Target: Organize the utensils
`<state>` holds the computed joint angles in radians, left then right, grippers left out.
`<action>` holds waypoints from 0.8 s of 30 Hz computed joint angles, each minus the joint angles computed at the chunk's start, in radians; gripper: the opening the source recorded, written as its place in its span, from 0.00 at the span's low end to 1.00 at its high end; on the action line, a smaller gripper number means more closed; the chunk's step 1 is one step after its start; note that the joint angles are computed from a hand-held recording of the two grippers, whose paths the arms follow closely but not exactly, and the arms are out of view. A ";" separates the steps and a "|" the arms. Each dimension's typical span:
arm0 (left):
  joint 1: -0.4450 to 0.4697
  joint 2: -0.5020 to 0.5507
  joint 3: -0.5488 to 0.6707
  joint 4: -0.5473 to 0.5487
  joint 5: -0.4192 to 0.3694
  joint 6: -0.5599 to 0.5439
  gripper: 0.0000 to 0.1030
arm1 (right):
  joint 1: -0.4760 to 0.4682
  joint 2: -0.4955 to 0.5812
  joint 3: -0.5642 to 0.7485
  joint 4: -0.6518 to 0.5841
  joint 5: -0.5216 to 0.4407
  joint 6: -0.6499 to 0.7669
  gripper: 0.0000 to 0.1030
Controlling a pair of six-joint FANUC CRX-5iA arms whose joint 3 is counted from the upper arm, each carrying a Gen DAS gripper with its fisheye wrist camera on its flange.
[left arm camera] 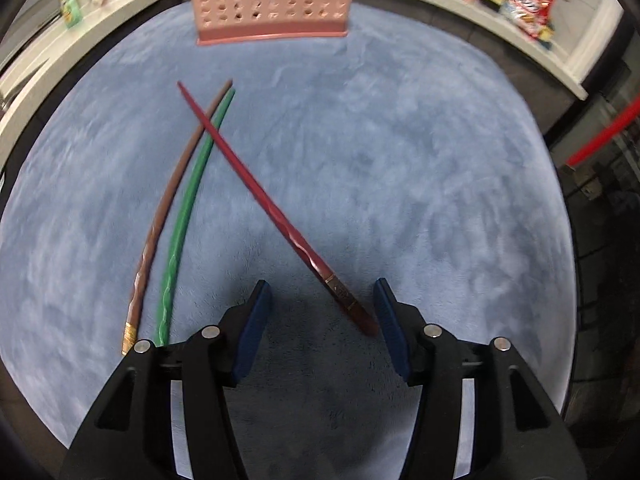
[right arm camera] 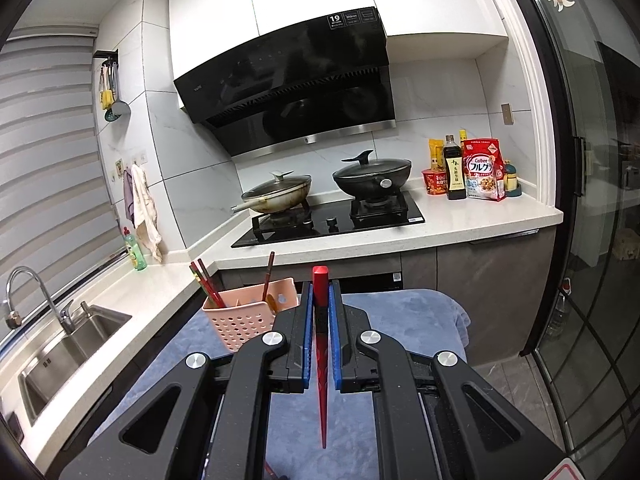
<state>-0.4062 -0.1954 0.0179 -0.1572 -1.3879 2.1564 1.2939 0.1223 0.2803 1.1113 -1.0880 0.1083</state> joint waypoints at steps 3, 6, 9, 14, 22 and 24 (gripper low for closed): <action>-0.040 0.018 0.023 -0.054 -0.022 0.045 0.49 | 0.002 0.001 0.002 0.000 -0.004 -0.001 0.07; -0.053 0.021 0.030 -0.078 -0.034 0.070 0.43 | 0.001 -0.004 0.005 -0.021 -0.004 0.008 0.07; -0.051 0.015 0.026 -0.079 -0.034 0.073 0.31 | 0.014 -0.016 0.004 -0.042 -0.024 0.018 0.07; -0.026 0.001 0.012 -0.057 -0.026 0.047 0.15 | 0.083 -0.057 -0.030 -0.074 -0.087 -0.017 0.07; -0.011 -0.013 0.003 -0.032 -0.037 0.004 0.08 | 0.165 -0.073 -0.063 -0.093 -0.178 -0.068 0.07; -0.003 -0.021 -0.002 -0.018 -0.045 -0.013 0.07 | 0.176 -0.074 -0.067 -0.094 -0.190 -0.082 0.07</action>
